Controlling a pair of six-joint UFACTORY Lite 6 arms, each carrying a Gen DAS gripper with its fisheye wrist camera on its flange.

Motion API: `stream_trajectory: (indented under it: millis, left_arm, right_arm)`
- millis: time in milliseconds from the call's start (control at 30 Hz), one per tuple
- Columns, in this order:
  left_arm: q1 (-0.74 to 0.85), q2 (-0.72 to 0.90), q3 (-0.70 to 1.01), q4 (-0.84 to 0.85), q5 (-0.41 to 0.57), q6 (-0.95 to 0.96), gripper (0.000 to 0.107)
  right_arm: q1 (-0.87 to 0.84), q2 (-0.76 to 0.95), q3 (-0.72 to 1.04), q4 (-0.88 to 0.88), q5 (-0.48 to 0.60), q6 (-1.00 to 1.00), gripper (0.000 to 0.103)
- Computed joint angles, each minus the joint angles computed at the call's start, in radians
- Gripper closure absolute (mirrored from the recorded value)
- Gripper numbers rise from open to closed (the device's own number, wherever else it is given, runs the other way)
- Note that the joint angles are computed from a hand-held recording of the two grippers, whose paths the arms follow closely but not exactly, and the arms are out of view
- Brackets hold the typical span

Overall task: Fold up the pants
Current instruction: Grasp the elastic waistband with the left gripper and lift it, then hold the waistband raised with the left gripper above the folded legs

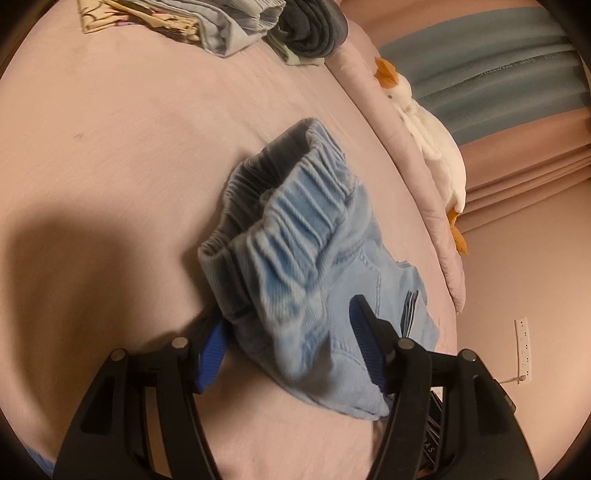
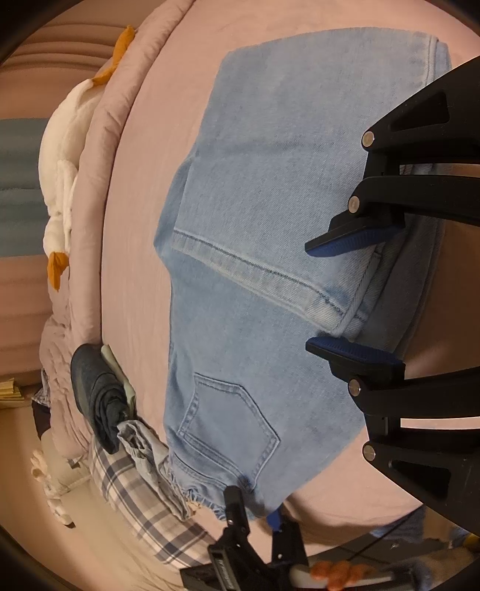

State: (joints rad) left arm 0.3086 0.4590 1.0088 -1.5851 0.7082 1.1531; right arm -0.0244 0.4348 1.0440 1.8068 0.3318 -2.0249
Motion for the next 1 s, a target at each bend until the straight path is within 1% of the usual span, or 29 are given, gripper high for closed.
stream_trajectory:
  millis: [67,167,233,367,500,567,600,633,667,700,800,933,1000]
  left_arm:
    - [0.004,0.031,0.037,0.014,0.023,-0.021,0.042]
    - [0.002,0.056,0.072,0.031,0.038,-0.031,0.041]
    - [0.003,0.077,0.097,0.032,0.058,-0.032,0.039]
    - [0.003,0.124,0.155,0.052,0.082,-0.061,0.039]
    - [-0.004,0.139,0.181,0.068,0.08,-0.078,0.039]
    - [-0.01,0.128,0.173,0.073,0.064,-0.083,0.043]
    - [-0.012,0.12,0.168,0.084,0.049,-0.095,0.051]
    - [-0.017,0.108,0.161,0.102,0.024,-0.113,0.057]
    - [-0.015,0.103,0.155,0.104,0.02,-0.115,0.058]
    - [-0.013,0.096,0.146,0.103,0.016,-0.115,0.061]
    - [-0.034,0.06,0.119,0.112,-0.035,-0.122,0.066]
    - [-0.075,-0.008,0.072,0.097,-0.115,-0.094,0.072]
    - [-0.092,-0.031,0.058,0.086,-0.142,-0.08,0.073]
  right_arm:
    - [0.006,0.006,0.009,-0.007,-0.007,0.007,0.056]
    - [0.015,0.014,0.022,-0.019,-0.016,0.025,0.056]
    - [0.019,0.015,0.023,-0.01,-0.021,0.018,0.056]
    - [0.025,0.02,0.028,-0.006,-0.03,0.015,0.056]
    - [0.038,0.027,0.042,-0.023,-0.051,0.038,0.056]
    - [0.043,0.031,0.047,-0.032,-0.059,0.048,0.056]
    - [0.045,0.032,0.049,-0.035,-0.061,0.052,0.056]
    - [0.047,0.032,0.05,-0.037,-0.065,0.055,0.056]
    - [0.049,0.033,0.052,-0.039,-0.068,0.058,0.056]
    - [0.051,0.034,0.055,-0.046,-0.072,0.067,0.056]
    - [0.062,0.036,0.065,-0.092,-0.09,0.12,0.055]
    - [0.065,0.041,0.089,-0.226,-0.099,0.278,0.055]
    - [0.062,0.039,0.097,-0.296,-0.091,0.362,0.055]
